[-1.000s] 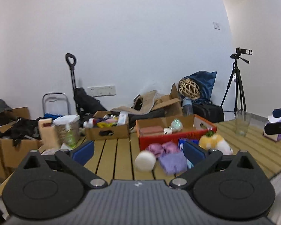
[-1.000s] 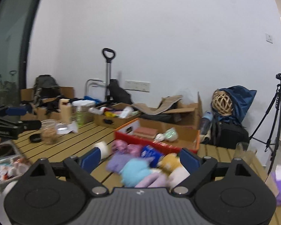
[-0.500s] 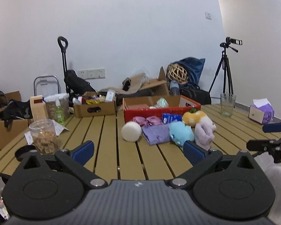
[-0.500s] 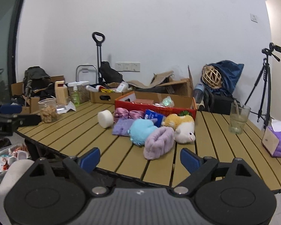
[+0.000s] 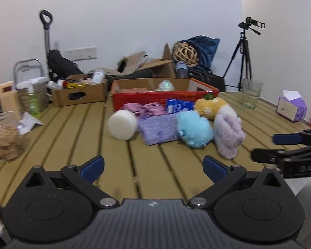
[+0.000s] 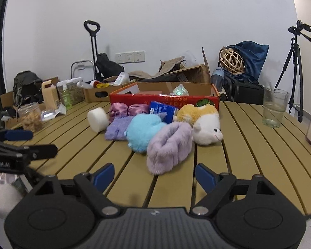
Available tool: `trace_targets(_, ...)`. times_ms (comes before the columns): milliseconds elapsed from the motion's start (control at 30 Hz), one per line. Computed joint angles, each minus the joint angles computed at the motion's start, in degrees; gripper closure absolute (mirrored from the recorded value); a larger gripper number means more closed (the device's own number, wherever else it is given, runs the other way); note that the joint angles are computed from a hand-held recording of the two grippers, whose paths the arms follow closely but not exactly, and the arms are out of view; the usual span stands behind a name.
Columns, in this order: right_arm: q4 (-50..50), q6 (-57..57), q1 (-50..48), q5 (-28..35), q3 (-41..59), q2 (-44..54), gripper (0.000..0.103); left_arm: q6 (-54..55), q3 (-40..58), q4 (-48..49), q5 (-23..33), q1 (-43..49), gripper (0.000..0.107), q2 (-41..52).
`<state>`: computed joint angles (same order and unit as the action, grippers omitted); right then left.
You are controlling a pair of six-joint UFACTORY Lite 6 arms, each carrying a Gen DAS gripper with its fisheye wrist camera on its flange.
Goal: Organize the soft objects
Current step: 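Move both tools back over the remaining soft items, then close the right tool on the lavender plush slipper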
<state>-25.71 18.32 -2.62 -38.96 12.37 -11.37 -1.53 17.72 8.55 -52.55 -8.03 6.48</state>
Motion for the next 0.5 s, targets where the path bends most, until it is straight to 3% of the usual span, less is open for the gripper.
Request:
trace_targets(167, -7.8, 7.83, -5.94, -3.99, 12.51, 13.67, 0.036, -2.36, 9.65, -0.97, 3.01, -5.86, 0.004, 8.12)
trace_targets(267, -14.12, 13.14, -8.84, -4.15, 22.47, 22.34, 0.051, -12.27, 17.05, 5.99, 3.92, -7.85, 0.004, 13.53)
trace_targets(333, -15.55, 13.81, -9.34, -2.85, 29.25, 27.63, 0.053, -17.0, 22.67, 8.35, 4.76, -10.07, 0.009, 17.73)
trace_targets(367, -18.81, 16.14, -9.89, -2.19, 32.99, 30.44, 0.055, -17.18, 25.65, 7.86, 5.98, -11.54, 0.017, 19.92)
trace_targets(400, -24.47, 20.86, -10.51, -1.26, 37.89, 34.06, 0.06, -16.1, 28.57, 6.63, 7.14, -13.05, 0.035, 22.29)
trace_targets(467, -29.62, 27.11, -10.9, 0.18, 43.95, 38.82, 0.091, -12.09, 33.68, 3.12, 11.54, -15.87, 0.071, 26.13)
trace_targets(500, -30.0, 27.33, -10.82, 1.33, 44.27, 39.2, 0.091, -12.24, 34.64, 4.69, 12.01, -16.01, 0.073, 27.14)
